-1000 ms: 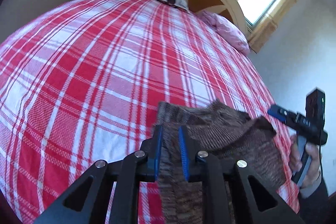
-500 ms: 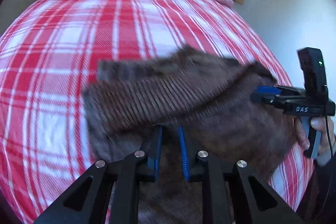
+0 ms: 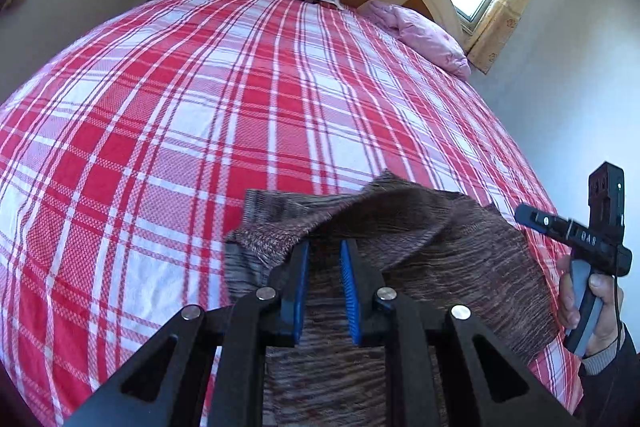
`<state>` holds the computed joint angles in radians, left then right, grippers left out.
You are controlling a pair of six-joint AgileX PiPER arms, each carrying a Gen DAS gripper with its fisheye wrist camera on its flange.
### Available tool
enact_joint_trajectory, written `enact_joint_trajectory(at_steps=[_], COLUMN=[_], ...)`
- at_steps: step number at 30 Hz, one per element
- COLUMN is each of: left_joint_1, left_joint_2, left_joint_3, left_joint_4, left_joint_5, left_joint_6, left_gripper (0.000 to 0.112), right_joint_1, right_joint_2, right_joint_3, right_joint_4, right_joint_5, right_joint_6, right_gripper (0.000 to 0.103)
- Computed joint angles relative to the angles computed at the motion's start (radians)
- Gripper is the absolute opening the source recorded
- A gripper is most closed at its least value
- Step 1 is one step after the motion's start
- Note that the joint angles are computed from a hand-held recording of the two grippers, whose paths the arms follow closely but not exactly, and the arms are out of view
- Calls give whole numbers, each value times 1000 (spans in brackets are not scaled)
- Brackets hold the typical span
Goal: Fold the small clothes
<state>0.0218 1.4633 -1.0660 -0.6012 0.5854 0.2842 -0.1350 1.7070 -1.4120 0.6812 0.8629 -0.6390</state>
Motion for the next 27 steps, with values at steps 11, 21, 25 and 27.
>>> enact_joint_trajectory(at_steps=[11, 21, 25, 27], left_joint_1=[-127, -176, -103, -63], left_joint_2=[-103, 244, 268, 280], left_joint_3=[20, -258, -324, -347], left_joint_4=[60, 138, 251, 281], left_joint_5=[70, 103, 48, 66], left_joint_6=[-26, -142, -300, -347], left_gripper=[17, 17, 17, 17], right_joint_1=[-205, -238, -258, -265], right_joint_2=[-222, -260, -265, -271], right_joint_3=[293, 389, 408, 421], right_joint_4=[62, 116, 125, 109], right_joint_5=[71, 62, 74, 65], right_joint_6=[-292, -369, -397, -406], right_gripper=[76, 77, 77, 78])
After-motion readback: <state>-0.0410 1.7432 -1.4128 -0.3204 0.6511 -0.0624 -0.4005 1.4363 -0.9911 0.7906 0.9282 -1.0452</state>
